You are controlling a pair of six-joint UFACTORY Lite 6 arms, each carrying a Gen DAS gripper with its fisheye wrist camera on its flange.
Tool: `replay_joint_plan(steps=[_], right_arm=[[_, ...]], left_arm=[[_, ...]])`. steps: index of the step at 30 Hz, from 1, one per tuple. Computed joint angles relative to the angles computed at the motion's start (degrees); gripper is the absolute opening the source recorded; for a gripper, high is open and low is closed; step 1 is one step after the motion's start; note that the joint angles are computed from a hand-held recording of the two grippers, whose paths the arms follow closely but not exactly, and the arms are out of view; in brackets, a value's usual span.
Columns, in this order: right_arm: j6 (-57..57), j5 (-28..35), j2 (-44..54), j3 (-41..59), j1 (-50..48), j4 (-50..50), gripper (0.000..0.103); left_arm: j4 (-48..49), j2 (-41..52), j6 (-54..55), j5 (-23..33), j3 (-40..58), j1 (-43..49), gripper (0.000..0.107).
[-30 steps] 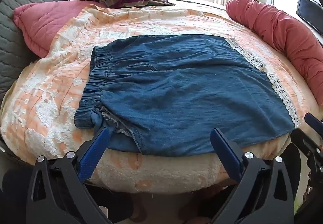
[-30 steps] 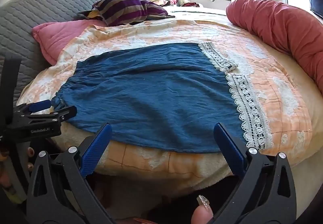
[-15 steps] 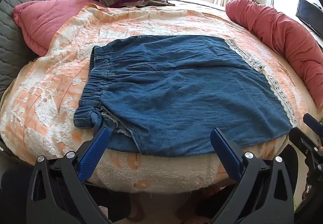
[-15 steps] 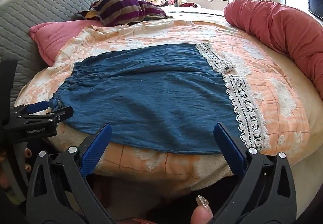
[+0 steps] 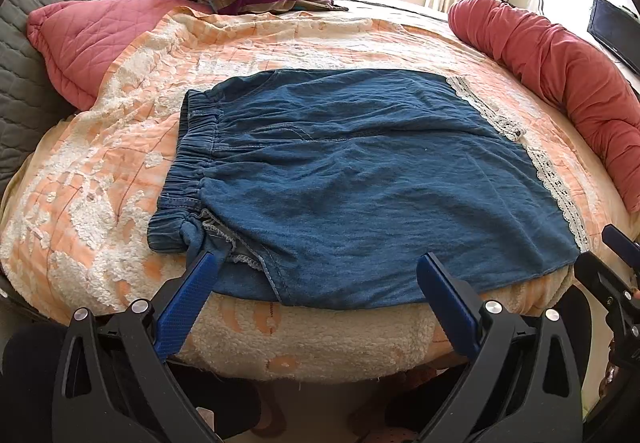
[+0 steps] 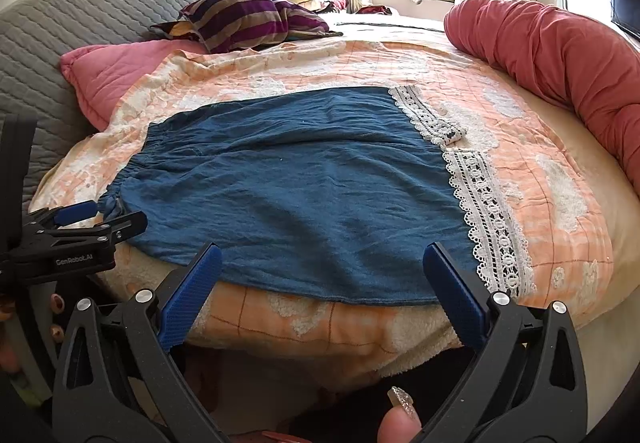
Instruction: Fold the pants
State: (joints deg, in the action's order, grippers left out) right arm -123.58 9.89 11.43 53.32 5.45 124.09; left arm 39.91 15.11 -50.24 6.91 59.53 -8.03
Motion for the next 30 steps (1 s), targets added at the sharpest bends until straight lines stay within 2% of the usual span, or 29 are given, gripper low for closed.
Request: replay_joint_plan(steps=[11,30], right_arm=[[-4.29,-0.35,0.23,-0.72,0.41,4.76,0.095],[-2.54,-0.65,0.23,-0.46,0.57,3.16,0.095]], left_arm=[[-0.15,-0.78,0.44,-0.31,-0.77,0.29,0.099],[-0.62,-1.1,0.79,0.32,-0.64,0.0,0.099]])
